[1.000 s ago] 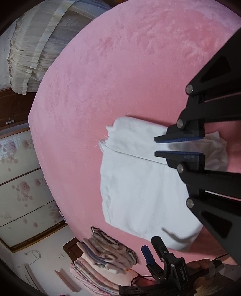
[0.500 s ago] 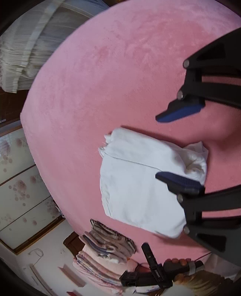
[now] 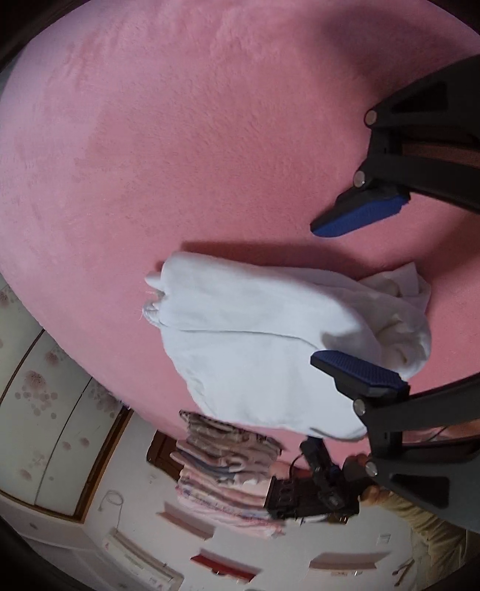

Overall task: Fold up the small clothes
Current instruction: 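Grasp the folded sweatshirt bundle with the left gripper, then carry the bundle with the left gripper onto the folded clothes stack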

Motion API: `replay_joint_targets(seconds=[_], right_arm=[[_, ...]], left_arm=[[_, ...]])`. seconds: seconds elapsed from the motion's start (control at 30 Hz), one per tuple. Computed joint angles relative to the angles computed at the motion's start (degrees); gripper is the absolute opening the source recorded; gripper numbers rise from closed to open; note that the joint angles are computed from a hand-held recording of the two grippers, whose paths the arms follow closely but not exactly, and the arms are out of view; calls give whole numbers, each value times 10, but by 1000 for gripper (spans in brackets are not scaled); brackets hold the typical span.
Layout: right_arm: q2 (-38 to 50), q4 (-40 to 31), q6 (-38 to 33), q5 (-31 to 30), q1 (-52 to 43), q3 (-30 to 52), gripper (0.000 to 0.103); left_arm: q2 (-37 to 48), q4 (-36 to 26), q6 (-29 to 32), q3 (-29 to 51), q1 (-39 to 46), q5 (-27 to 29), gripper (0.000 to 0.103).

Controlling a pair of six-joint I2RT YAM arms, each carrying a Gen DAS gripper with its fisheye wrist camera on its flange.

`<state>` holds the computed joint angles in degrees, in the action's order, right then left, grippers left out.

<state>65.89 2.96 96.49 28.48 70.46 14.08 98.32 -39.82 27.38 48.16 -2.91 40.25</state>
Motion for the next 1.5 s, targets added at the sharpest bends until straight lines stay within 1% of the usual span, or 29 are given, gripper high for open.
replay_joint_targets(seconds=[0.07,0.1,0.2,0.23,0.27,0.33,0.43,0.5,0.53,0.57,0.6,0.63,0.67,0.7,0.73,0.77,0.8,0.9,1.0,1.07,1.17,1.27,1.4,1.5], right_arm=[[13,67,-33,-19,-24,-18,64],[24,93,-51,-33,-37,-22,64],[74,183,-110,-82,-84,-25,64],[95,203,-127,-99,-100,-19,64],[108,216,-138,-108,-109,-15,64],[133,235,-159,-122,-124,-4,64],[144,250,-181,-133,-134,0,63],[152,258,-192,-138,-139,4,54],[156,262,-194,-141,-141,4,42],[166,271,-196,-148,-145,6,33],[170,277,-197,-146,-146,6,30],[168,274,-197,-139,-143,7,26],[162,254,-196,-127,-135,14,23],[154,235,-194,-117,-129,18,22],[146,204,-189,-103,-120,30,21],[138,175,-183,-90,-110,42,21],[132,152,-179,-79,-103,51,20],[130,51,-165,-47,-82,105,19],[130,-23,-150,-25,-65,152,19],[125,-67,-135,-8,-51,180,18],[123,-146,-112,22,-18,234,18],[129,-216,-87,56,22,293,18],[161,-274,-63,82,64,372,18],[206,-301,-64,90,84,443,18]], left_arm=[[21,4,5,5,2,18,102],[33,15,-3,4,-3,30,102],[56,28,-14,10,-12,64,102],[61,32,-16,10,-15,76,102],[62,48,-28,3,-24,83,102],[57,58,-33,-4,-26,86,102],[46,77,-45,-18,-31,95,102],[44,88,-55,-25,-26,105,100],[47,65,-27,-21,-5,109,99],[43,68,-26,-25,-1,107,94],[36,78,-30,-31,-1,100,86],[30,86,-34,-37,0,92,82],[26,92,-39,-40,2,84,65],[27,86,-32,-38,12,82,55],[29,80,-26,-36,23,87,49],[28,72,-21,-34,30,90,42],[16,68,-19,-37,34,87,38],[-36,74,-29,-54,18,61,32],[-91,57,-37,-59,4,43,28],[-132,30,-31,-60,2,32,27],[-181,-46,8,-44,21,36,26],[-217,-144,78,-20,71,53,26],[-231,-307,227,25,183,50,26],[-220,-409,336,64,279,32,26]])
